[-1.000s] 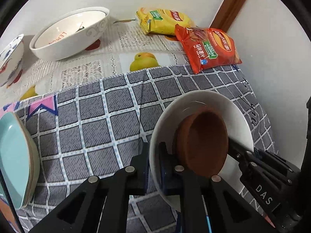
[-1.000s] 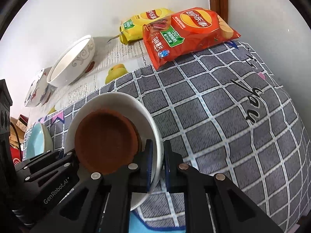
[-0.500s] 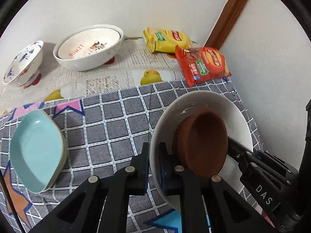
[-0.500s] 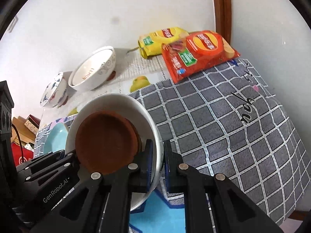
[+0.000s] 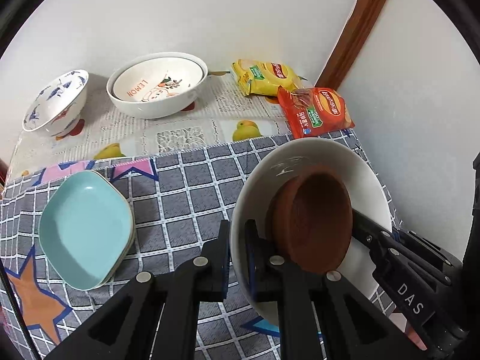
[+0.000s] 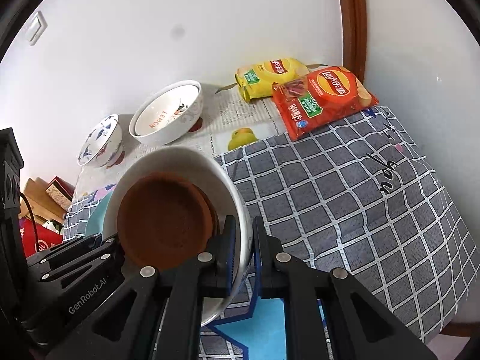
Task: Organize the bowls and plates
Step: 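Lift the white bowl with both tools and carry it toward the teal plate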
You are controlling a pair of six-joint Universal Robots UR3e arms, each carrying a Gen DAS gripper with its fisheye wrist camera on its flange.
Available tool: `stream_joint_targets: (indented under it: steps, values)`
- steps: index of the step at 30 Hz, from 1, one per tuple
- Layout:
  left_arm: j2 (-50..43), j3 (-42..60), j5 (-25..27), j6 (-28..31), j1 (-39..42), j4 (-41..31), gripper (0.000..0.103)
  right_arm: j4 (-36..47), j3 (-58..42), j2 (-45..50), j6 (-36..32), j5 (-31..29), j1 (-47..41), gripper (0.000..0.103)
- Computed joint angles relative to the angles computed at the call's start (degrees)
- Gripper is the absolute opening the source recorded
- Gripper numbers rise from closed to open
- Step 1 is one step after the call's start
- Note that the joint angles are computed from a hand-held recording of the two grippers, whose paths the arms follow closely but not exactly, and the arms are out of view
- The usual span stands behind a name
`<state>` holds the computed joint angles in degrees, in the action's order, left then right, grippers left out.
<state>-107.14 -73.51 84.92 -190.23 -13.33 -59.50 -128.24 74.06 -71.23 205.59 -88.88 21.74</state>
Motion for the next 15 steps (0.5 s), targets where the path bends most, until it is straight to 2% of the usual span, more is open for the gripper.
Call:
stream_joint_targets:
  steps: [15]
  values:
    - [5.58,-5.89,-2.44,1.98,3.76,0.73,0.01,2.63,-5.39,2.51,1.93,-2.66,3.76,0.011]
